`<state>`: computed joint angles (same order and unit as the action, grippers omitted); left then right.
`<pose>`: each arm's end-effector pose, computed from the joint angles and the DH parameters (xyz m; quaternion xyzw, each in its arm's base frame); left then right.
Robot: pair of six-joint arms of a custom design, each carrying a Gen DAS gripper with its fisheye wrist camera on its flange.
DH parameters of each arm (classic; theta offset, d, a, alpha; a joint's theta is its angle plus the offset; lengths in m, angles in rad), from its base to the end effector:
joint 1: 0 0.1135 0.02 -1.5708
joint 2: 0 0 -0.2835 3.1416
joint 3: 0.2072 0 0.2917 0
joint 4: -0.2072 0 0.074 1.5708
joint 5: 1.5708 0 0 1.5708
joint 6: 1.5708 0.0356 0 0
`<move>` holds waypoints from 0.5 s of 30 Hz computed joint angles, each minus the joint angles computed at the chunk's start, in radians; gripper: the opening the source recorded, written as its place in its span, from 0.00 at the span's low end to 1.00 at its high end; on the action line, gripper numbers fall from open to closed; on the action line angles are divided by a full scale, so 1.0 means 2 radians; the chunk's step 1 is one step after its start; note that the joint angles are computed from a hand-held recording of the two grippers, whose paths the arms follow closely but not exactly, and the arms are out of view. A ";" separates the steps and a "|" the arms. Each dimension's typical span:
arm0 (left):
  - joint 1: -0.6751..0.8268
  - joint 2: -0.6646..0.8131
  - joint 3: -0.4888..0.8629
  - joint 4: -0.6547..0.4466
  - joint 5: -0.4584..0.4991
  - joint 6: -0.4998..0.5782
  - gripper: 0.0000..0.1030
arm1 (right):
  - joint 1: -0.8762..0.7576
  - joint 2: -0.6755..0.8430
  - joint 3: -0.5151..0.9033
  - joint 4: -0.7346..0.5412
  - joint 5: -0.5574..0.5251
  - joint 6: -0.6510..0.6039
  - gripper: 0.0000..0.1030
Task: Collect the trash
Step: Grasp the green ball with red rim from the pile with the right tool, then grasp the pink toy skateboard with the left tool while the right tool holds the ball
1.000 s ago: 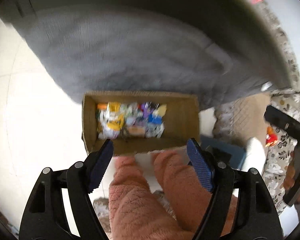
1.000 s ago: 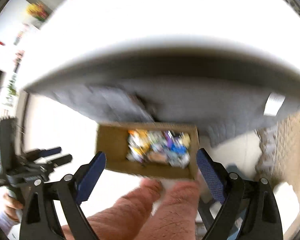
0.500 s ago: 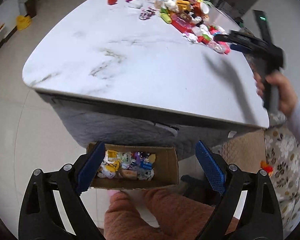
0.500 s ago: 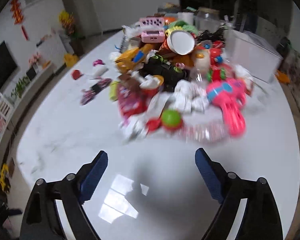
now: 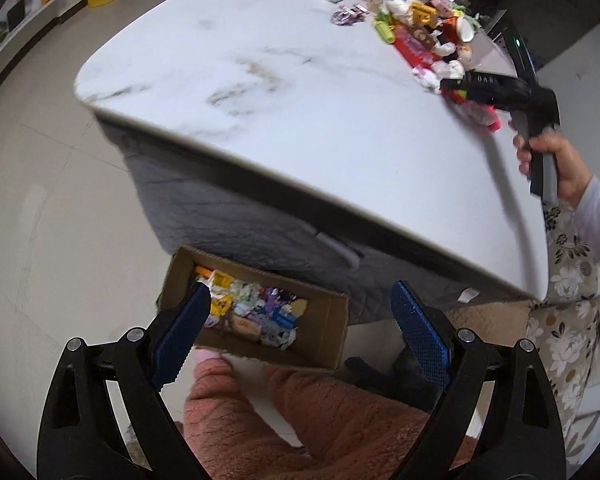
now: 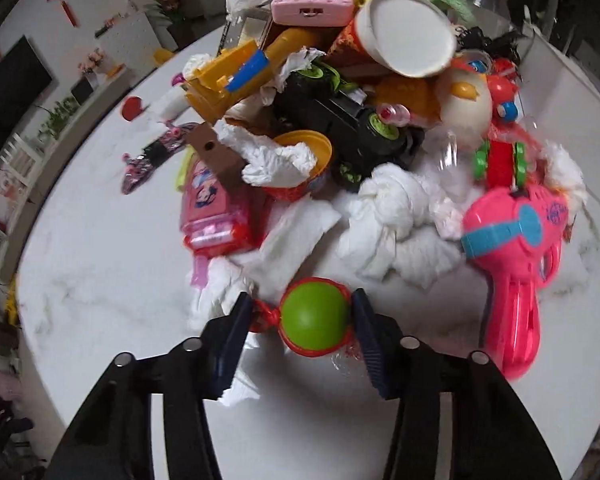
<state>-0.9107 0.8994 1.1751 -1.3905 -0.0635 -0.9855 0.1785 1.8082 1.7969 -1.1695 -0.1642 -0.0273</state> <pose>0.0939 -0.1173 0.3726 -0.0436 0.9727 -0.1655 0.1569 0.4067 0.0793 0.3449 -0.1162 0.9709 0.0948 0.1865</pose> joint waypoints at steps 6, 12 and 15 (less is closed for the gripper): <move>0.050 0.064 0.056 0.025 0.003 0.100 0.86 | -0.025 -0.082 -0.065 -0.004 -0.050 0.011 0.38; 0.169 0.198 0.154 0.092 0.019 0.271 0.86 | -0.023 -0.188 -0.161 0.012 -0.082 0.056 0.38; 0.213 0.304 0.230 0.119 0.019 0.332 0.86 | -0.034 -0.257 -0.207 0.015 -0.113 0.094 0.38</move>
<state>-0.4839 1.5066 1.6361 -1.1520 -0.0249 -0.3214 0.1115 1.2941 1.3828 -1.1390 -0.3910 0.1614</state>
